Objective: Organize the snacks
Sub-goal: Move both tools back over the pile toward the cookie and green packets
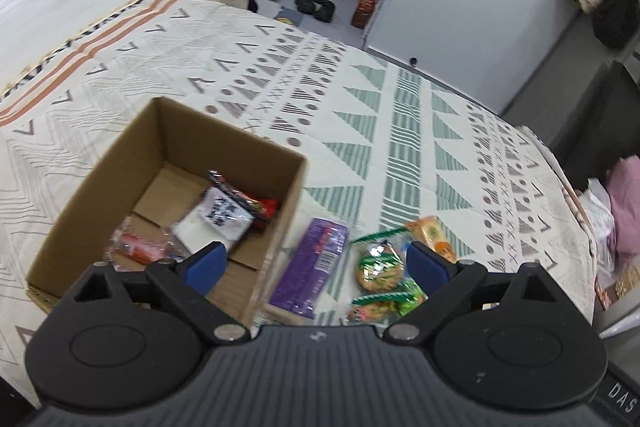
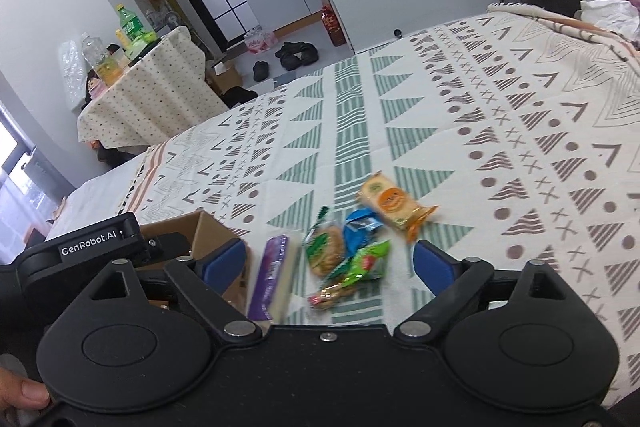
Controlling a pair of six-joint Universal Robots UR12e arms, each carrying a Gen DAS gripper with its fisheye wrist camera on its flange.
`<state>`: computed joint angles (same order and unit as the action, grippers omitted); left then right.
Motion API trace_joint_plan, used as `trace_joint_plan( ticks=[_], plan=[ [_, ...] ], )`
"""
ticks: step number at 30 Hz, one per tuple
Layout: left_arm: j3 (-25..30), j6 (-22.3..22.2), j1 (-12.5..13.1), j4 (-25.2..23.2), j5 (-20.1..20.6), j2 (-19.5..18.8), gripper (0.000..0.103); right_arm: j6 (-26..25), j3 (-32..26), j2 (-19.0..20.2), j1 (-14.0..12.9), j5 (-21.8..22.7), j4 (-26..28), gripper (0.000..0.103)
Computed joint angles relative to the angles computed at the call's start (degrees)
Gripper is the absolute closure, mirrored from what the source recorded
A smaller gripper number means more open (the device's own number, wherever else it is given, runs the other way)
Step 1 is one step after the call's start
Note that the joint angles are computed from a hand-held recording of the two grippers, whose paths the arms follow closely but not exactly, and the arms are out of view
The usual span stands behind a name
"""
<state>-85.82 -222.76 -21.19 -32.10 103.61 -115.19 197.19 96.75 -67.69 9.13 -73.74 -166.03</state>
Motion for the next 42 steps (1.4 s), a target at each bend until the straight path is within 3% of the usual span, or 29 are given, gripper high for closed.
trace_joint_plan(
  ticks=[11, 15, 21, 26, 33, 42],
  plan=[
    [3.68, 4.65, -2.22, -2.75, 0.74, -3.24, 0.007, -1.16, 2.38, -0.08, -3.41, 1.55, -1.29, 0.007],
    [4.83, 5.34, -2.81, -3.03, 1.81, -4.48, 0.007, -0.32, 2.44, 0.59, -4.33, 4.82, -1.92, 0.008],
    [6.47, 5.10, -2.88, -5.24, -0.19, -6.37, 0.010, 1.70, 1.99, 2.40, -5.55, 10.14, -1.80, 0.027],
    [7.74, 3.68, -2.81, -8.03, -1.05, -7.66, 0.018, 5.25, 1.00, 4.34, -6.65, 15.11, -0.57, 0.044],
    [10.05, 2.57, -2.46, -12.88, -2.10, -9.37, 0.033, 6.53, -0.40, 6.21, -6.93, 18.23, 0.99, 0.045],
    [12.10, 2.15, -2.24, -15.23, -3.32, -11.23, 0.033, 7.94, -2.64, 8.68, -7.15, 21.56, 2.99, 0.045]
  ],
)
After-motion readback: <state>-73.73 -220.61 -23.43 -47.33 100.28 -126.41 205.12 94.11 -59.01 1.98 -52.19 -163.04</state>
